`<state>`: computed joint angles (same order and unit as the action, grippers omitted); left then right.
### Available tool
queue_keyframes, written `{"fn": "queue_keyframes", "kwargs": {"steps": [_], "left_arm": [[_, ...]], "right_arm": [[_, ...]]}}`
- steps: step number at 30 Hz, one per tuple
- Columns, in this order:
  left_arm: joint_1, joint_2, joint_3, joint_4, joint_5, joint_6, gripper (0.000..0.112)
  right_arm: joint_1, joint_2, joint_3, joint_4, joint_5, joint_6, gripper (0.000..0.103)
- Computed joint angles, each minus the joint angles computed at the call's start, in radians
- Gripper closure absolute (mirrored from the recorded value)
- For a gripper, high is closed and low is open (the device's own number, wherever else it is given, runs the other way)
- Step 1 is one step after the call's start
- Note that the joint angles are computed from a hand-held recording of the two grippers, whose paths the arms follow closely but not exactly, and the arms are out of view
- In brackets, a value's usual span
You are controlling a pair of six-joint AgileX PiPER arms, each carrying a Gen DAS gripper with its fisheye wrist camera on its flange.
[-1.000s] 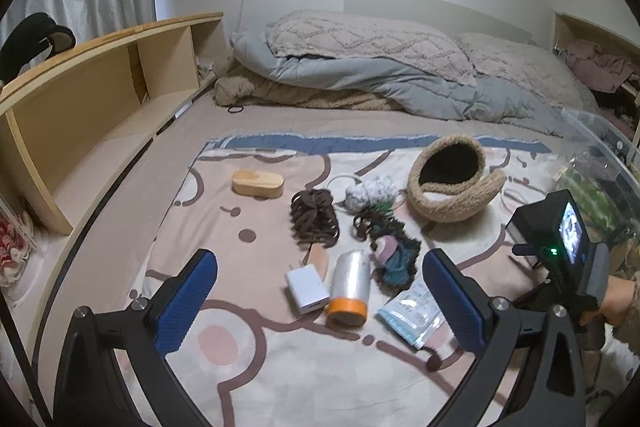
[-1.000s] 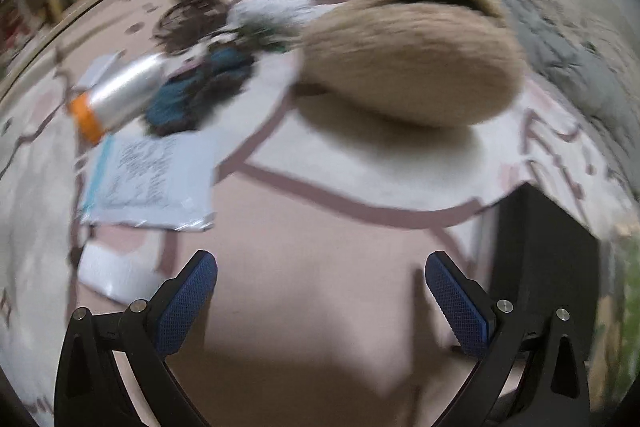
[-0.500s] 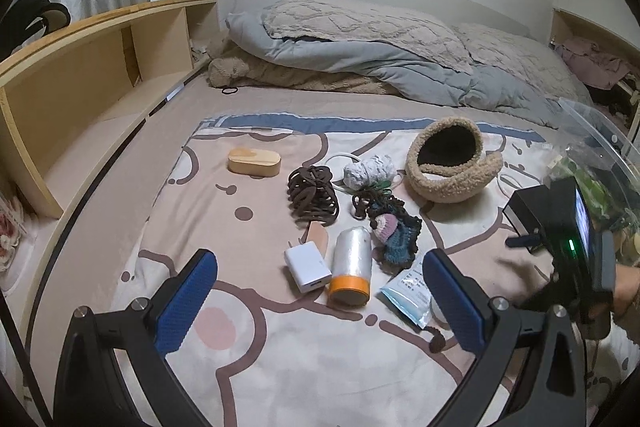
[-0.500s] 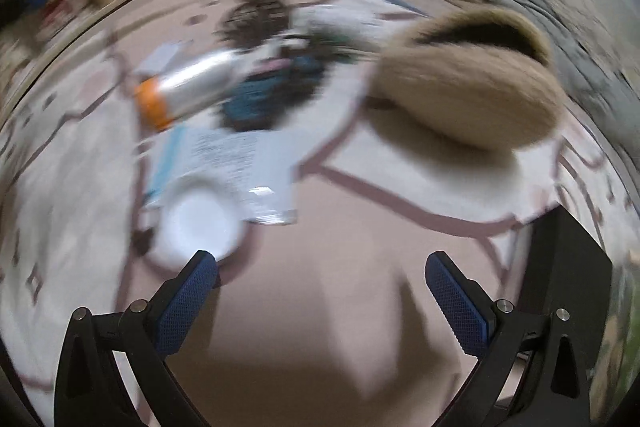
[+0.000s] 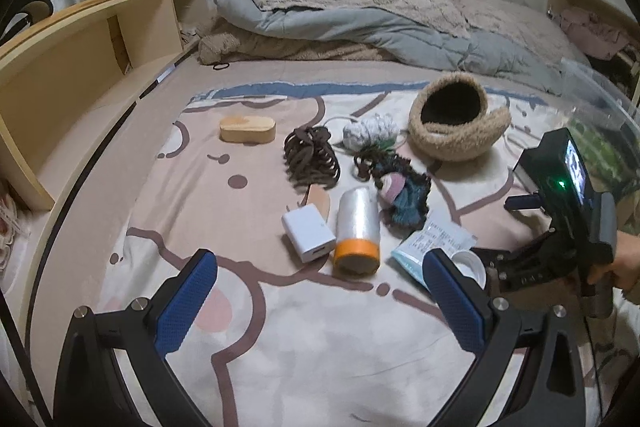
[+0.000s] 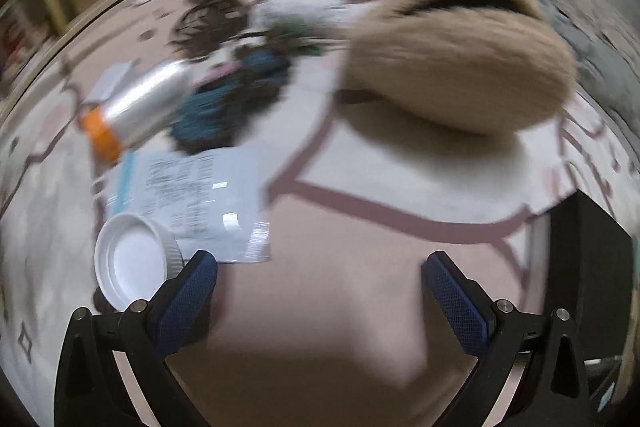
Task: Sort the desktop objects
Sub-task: 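Move the right tool down to the white packet and close on it, then lift the white packet with the right tool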
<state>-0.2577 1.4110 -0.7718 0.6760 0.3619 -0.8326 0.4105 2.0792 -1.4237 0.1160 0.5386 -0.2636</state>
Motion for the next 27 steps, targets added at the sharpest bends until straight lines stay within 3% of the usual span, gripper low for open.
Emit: {"fn": "queue_keyframes", "kwargs": {"steps": [7,11,14,16,22,27], "left_arm": [[0.034,-0.012,0.038,-0.058,-0.018,0.076,0.009],[0.054,-0.02,0.054,-0.098,-0.033,0.123,0.009],[0.055,-0.015,0.056,-0.112,-0.034,0.139,0.009],[0.052,-0.008,0.055,-0.105,-0.033,0.134,0.009],[0.041,0.026,0.05,-0.094,-0.039,0.131,0.009],[0.037,0.083,0.02,-0.124,-0.042,0.152,0.009]], "right_arm": [[0.077,-0.027,0.007,0.149,0.03,-0.185,0.0],[0.069,-0.025,-0.048,0.03,-0.044,-0.023,0.0],[0.023,0.045,-0.169,0.056,0.011,0.056,0.0],[0.03,0.07,-0.194,-0.005,0.012,0.103,0.0],[0.066,0.176,-0.294,0.001,0.06,0.066,0.0],[0.065,0.21,-0.326,0.014,0.048,0.097,0.0]]}}
